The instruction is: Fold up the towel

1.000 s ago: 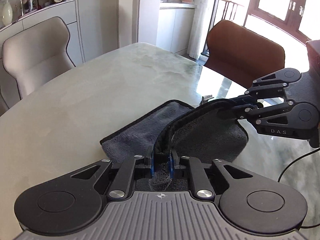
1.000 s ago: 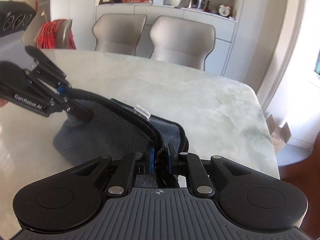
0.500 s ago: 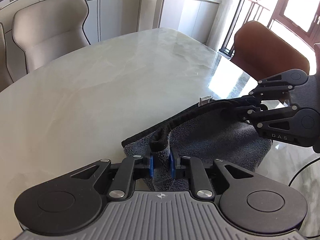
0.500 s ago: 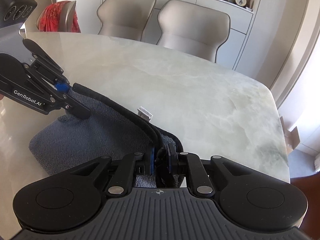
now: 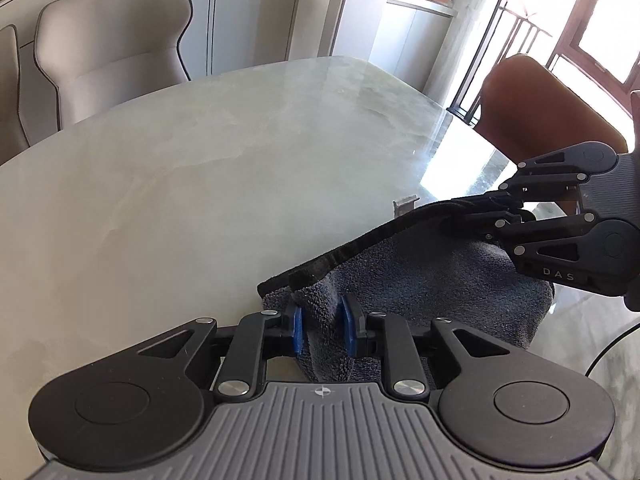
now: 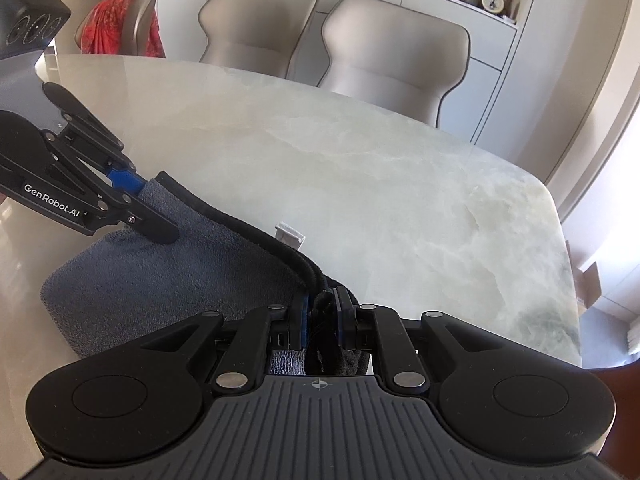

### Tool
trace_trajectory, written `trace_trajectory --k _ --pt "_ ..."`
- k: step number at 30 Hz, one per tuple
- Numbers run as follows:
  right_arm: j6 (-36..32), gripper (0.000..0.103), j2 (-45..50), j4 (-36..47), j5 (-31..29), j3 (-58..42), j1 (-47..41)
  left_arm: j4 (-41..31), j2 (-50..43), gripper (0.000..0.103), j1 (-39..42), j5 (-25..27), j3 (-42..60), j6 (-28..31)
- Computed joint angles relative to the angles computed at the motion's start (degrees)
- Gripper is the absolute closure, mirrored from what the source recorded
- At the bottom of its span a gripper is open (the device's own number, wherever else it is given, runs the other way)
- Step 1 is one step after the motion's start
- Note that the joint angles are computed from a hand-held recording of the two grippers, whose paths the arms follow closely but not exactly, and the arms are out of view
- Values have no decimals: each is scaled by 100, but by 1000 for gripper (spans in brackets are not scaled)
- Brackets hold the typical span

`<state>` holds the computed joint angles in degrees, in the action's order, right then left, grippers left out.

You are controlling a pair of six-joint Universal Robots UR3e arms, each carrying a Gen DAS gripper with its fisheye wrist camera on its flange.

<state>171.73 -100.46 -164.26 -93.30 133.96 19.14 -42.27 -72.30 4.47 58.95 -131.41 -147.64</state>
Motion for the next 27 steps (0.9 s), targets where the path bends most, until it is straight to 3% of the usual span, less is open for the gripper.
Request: trace_trajectory --k 3,6,9,11,19,23,27 --pt "-47 90 75 -6 -42 -54 32 176 -54 81 7 8 -90 -18" --pt "-5 82 157 -209 -114 30 16 324 54 78 -9 59 -218 -93" --pt "54 73 60 -788 -306 320 52 492 336 67 -62 333 -368 -174" --pt "94 68 -80 -1476 -536 643 161 581 585 65 -23 499 -492 -123" --pt "660 62 -306 -2292 -1513 1082 745 -98 2018 59 349 72 -768 -90" --pt "999 58 -116 -2923 -1834 1242 1053 730 1332 54 -399 91 -746 -364" --pt "1142 58 -637 -2206 -691 1406 558 1490 392 54 -1033 479 -607 -641"
